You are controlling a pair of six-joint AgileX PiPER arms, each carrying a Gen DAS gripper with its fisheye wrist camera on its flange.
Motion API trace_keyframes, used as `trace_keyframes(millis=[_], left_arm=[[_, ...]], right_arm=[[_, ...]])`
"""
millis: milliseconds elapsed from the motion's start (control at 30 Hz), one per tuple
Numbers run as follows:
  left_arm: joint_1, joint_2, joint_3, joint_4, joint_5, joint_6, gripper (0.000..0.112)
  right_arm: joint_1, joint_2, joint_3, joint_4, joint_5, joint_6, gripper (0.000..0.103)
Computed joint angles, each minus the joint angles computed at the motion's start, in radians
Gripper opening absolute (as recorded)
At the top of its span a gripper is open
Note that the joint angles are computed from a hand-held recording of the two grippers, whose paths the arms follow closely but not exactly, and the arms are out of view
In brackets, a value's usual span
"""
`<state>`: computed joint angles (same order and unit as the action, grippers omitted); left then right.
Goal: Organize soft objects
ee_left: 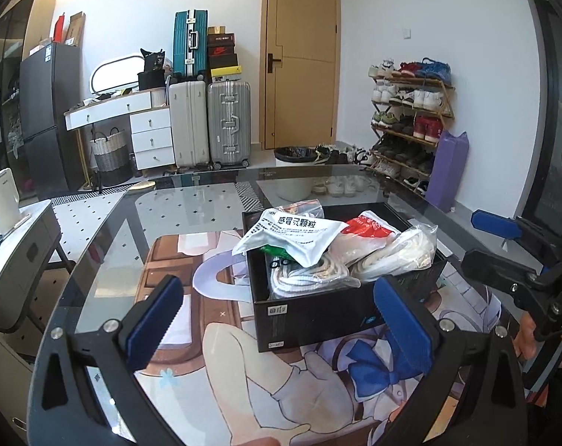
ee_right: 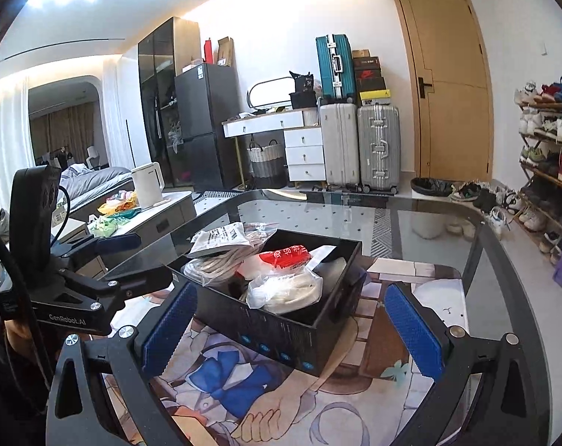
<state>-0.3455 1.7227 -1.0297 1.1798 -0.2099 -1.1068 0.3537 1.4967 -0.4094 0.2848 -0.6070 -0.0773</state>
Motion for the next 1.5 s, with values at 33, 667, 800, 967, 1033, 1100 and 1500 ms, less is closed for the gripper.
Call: trace_keyframes(millis=[33,667,800,967,1033,1100,1500], left_arm=[[0.001,0.003,0.002,-0.027,-0.003,0.028,0.103],[0.012,0.040,0.013,-0.314,-0.042,0.324,0.103],[0.017,0.030,0.036,-0.427,-0.060,0.421,0.103],[0.030,0.018,0.060,-0.487,-0.094,0.457,0.103],[0.029,0.021,0.058,-0.507,-0.091,0.470,0.103],[0.032,0.021,0.059,-0.504,-0.097,0.469,0.103],[0.026,0.018,0.070,-0.547,-0.106,0.522,0.103]], right_arm=[[0.008,-0.004,0.002,0.021,-0.002,-0.020,0.102],[0.054,0.026,0.032,0.028,-0.099,-0.024,0.102],[0.075,0.030,0.044,0.064,-0.128,-0.049,0.102],[0.091,0.034,0.069,0.090,-0.189,-0.053,0.102],[0.104,0.036,0.072,0.103,-0.203,-0.071,0.102],[0.116,0.042,0.070,0.110,-0.207,-0.086,0.102],[0.100,0.041,0.076,0.079,-0.213,-0.065,0.102]])
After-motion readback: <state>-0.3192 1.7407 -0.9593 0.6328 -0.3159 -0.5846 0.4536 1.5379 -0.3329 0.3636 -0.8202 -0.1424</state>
